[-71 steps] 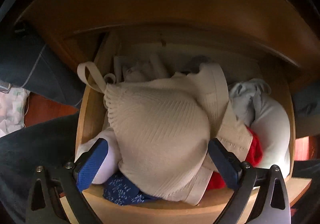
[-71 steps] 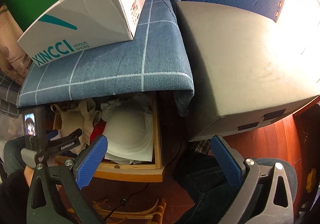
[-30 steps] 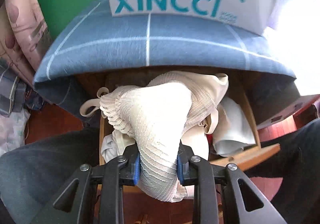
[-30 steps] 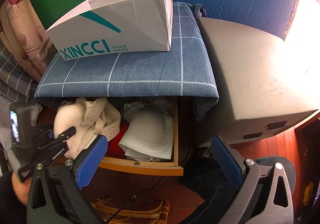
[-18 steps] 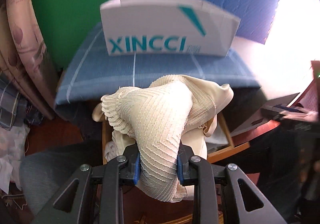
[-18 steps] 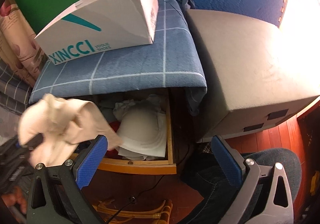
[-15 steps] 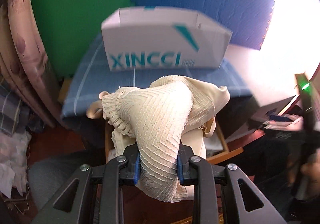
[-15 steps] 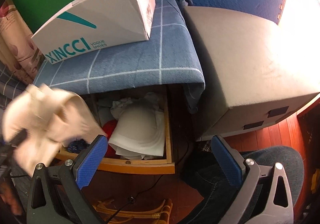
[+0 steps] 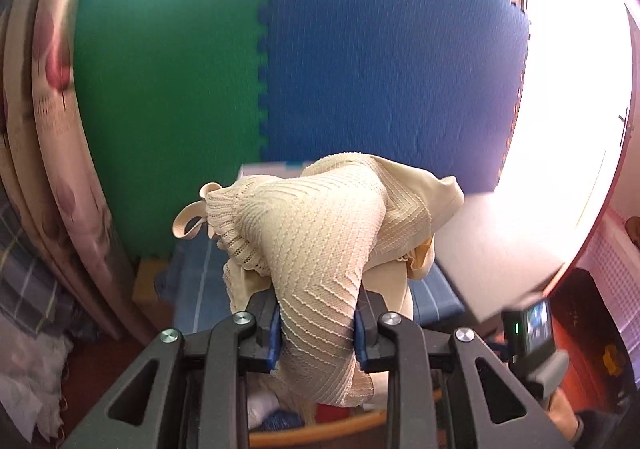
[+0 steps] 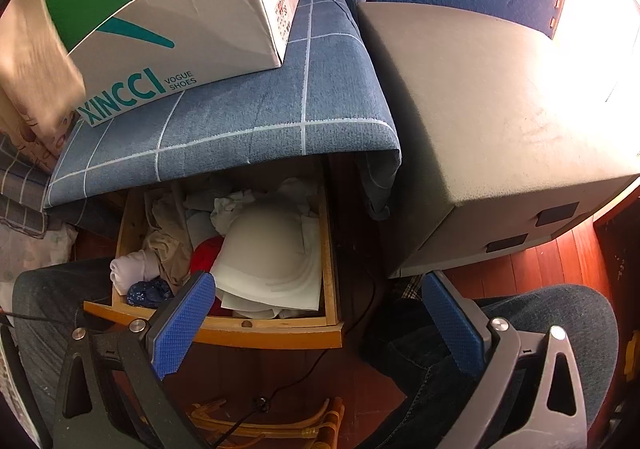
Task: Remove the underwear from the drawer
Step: 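Carry the beige bra with the left gripper over the white box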
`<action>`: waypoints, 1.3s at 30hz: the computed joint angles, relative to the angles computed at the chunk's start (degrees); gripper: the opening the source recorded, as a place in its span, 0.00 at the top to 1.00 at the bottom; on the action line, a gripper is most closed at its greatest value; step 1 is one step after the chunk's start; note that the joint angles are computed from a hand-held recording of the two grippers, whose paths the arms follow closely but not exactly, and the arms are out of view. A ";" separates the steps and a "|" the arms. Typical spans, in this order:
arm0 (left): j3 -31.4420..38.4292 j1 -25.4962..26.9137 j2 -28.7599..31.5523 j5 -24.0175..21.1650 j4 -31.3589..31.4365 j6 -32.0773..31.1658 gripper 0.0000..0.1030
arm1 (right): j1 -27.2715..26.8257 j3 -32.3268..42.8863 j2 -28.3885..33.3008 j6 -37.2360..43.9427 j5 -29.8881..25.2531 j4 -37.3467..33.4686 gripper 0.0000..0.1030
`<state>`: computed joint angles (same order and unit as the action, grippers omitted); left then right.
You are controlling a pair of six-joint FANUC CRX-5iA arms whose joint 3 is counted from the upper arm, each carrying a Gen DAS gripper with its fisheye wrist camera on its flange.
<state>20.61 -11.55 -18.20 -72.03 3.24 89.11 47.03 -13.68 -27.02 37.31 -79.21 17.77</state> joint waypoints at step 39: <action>37.65 -3.78 36.55 -7.74 -12.05 6.87 0.73 | -3.32 -0.98 1.83 3.82 0.34 -4.13 0.00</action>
<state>58.26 -15.33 18.35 -79.77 -8.80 95.98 43.71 -14.66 -25.19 41.13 -78.86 13.64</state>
